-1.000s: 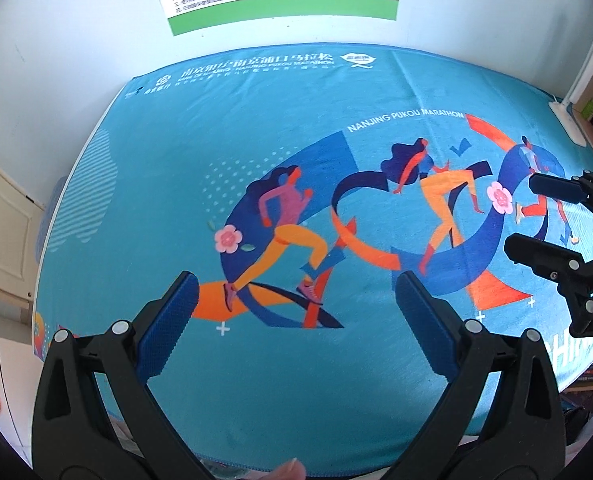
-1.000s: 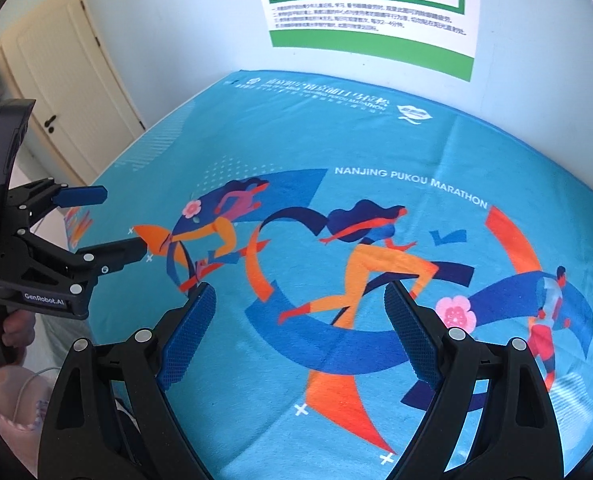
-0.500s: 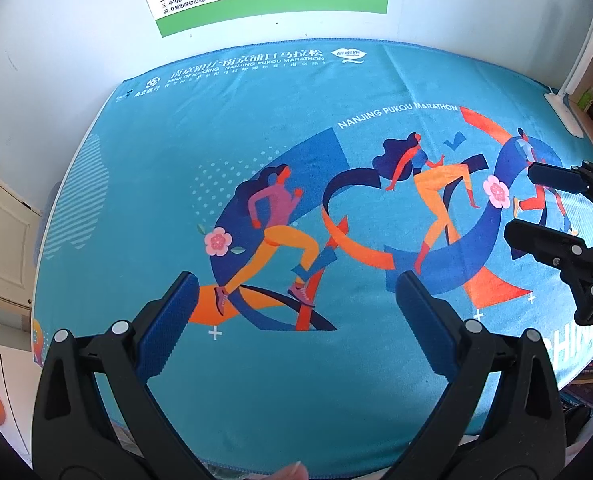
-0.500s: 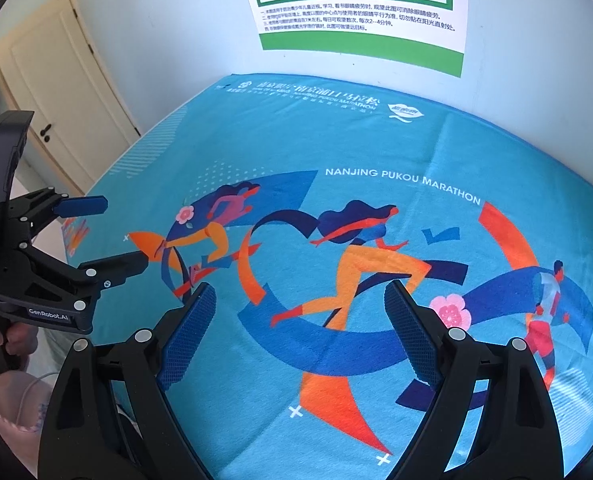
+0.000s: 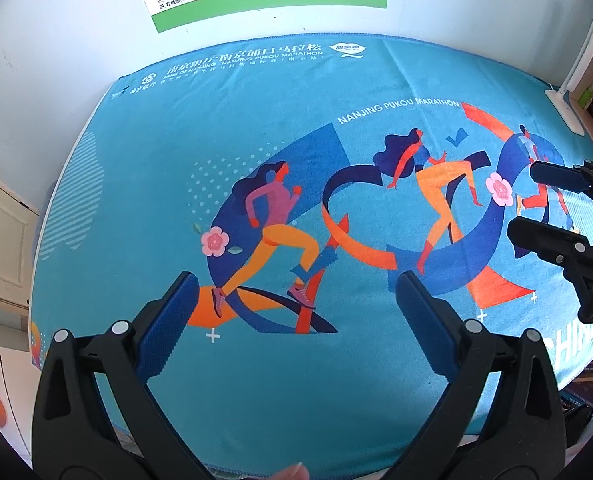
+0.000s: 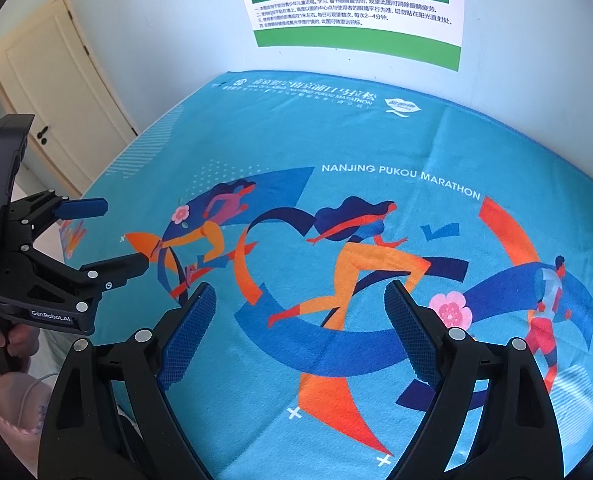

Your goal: Collect trash

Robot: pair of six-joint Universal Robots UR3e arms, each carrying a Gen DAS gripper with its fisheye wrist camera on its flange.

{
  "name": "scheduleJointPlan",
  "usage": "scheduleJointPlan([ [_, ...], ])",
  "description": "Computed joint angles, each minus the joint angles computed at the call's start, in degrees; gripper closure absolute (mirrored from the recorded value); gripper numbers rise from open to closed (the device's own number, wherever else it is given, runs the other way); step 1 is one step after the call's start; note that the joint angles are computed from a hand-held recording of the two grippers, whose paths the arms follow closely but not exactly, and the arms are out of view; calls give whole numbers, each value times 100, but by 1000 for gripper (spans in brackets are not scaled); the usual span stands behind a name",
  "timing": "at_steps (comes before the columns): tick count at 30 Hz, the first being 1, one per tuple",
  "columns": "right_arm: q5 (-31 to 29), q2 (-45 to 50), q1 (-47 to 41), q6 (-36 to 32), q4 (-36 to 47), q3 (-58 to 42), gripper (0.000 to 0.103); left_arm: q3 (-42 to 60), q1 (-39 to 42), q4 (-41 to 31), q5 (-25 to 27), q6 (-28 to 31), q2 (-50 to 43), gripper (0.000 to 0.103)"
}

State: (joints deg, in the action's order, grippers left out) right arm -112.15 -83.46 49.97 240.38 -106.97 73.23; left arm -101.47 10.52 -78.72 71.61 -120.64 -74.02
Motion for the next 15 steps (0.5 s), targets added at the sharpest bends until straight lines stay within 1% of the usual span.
scheduleJointPlan([
  [15,50,-85,-48,41,-59,144,17,19,-71,49,57,-12,-105,7],
])
